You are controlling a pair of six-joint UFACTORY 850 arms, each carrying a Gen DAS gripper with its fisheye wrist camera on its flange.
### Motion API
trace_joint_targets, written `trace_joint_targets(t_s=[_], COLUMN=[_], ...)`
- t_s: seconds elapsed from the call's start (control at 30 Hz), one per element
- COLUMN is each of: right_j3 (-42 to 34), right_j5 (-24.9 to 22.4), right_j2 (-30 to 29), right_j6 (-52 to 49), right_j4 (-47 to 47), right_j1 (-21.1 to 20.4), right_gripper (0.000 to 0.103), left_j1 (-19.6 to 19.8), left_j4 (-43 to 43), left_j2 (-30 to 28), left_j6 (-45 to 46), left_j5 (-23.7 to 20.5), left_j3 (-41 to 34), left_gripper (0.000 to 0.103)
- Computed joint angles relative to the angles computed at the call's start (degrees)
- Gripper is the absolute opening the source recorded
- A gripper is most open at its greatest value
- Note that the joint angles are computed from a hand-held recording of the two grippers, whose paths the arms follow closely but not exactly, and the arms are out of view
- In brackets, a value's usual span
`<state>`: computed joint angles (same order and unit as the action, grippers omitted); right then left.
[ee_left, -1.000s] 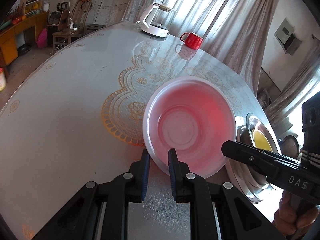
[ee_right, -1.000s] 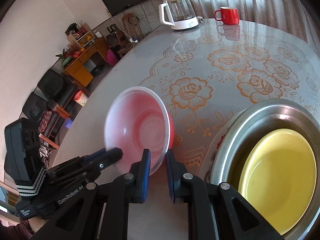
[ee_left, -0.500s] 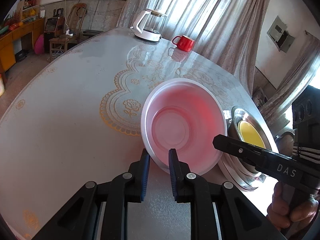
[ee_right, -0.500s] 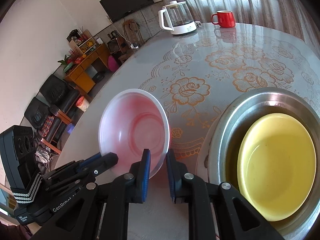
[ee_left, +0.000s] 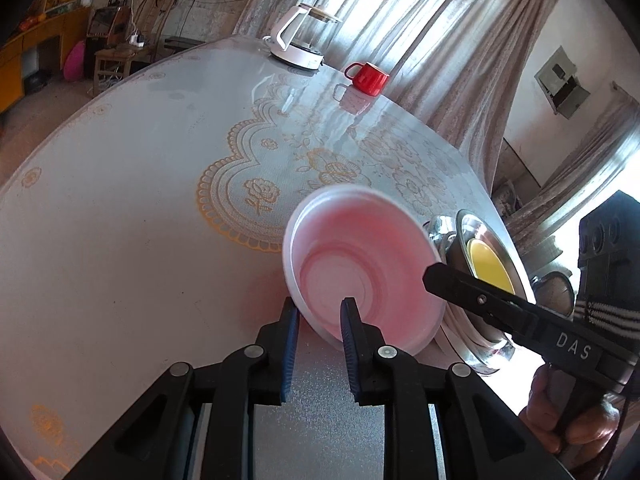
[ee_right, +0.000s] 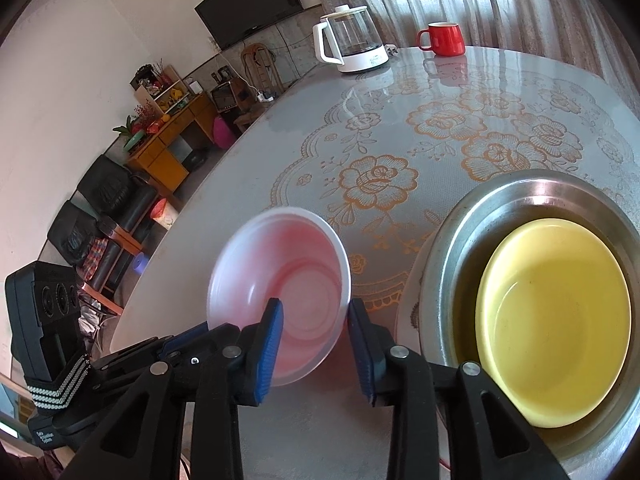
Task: Organize plates and bowls
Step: 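Carry the red-and-white bowl with the left gripper toward the stack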
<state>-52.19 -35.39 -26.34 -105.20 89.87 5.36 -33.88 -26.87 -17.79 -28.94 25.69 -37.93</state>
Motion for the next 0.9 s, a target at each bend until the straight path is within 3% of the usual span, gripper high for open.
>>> trace_joint_targets(t_s=[0.23,0.57,0.63,0.67,0.77,0.9], right_j3=[1.19,3.61,3.70,3.84,4.62,4.72], right_j5=[0.33,0.55,1.23,1.44,1.56,1.91], right_j2=[0.94,2.10,2.30,2.38,2.59,1.66], right_j6=[-0.80,-3.28,-2.52,-2.14,-2.47,-2.54], right_j4=[-0.50,0.43,-0.27,-0.80,-0.11,1.66], right_j1=[-0.30,-0.67,-0.08,0.12,0.29,0.30], right_gripper=[0.033,0.033,0.033,0.033,0.033,0.026], left_j1=[0.36,1.52,1.86,1.91,1.50,1.49], left_j4=[0.76,3.21,4.97,5.96,5.48,7.00], left_j2=[0.91,0.23,0.01,0.00,0.30,0.37], left_j6=[-1.68,-1.20,-2.46,-3.09,-2.32,-3.62], left_j5=[1.73,1.93,2.11,2.39,2.92,3.59], left_j3=[1.69,1.05,1.05,1.20,1.75,2.09], left_gripper=[0.028,0.028,0.024,0.017,0.016,0.015])
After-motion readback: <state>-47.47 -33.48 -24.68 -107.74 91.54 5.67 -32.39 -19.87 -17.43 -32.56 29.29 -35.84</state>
